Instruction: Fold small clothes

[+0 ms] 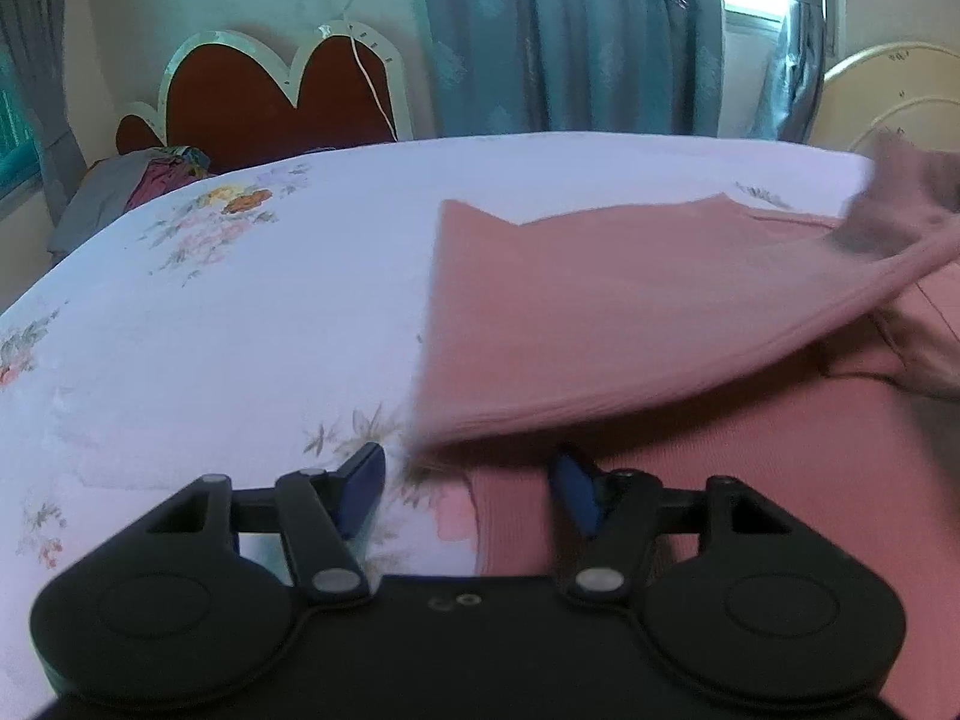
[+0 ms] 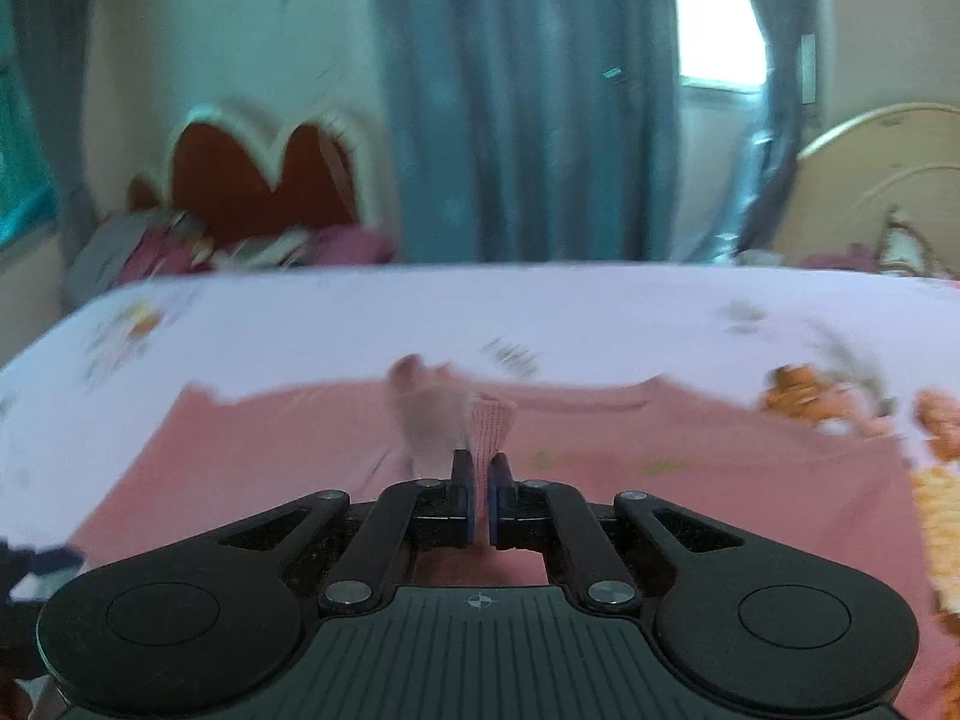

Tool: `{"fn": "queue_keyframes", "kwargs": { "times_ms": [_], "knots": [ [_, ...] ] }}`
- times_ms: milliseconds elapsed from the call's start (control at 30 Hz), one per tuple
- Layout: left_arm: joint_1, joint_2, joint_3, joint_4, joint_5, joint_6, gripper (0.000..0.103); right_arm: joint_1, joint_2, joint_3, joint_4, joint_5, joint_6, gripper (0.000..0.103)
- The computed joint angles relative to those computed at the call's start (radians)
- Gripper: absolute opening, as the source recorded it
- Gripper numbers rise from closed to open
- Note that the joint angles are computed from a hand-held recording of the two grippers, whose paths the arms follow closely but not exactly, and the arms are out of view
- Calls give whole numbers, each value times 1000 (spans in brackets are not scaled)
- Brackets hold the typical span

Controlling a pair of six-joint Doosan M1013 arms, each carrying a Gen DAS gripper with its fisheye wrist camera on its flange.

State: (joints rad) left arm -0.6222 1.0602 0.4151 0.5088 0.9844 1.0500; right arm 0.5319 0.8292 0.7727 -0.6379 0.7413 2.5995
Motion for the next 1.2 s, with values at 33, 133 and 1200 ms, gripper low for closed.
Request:
{"fn": "queue_keyframes", "kwargs": {
  "times_ms": [33,133,1200],
  "knots": [
    [0,4,-5,4,-4,-5,48,-3,-10,16,-29,10,28,3],
    [3,8,-8,-5,-28,-14,30,-18,-42,79,-56,35,85,3],
    [26,4,-83,-198,-19,0,26,-75,-122,269,269,-67,59,13]
  ]
}}
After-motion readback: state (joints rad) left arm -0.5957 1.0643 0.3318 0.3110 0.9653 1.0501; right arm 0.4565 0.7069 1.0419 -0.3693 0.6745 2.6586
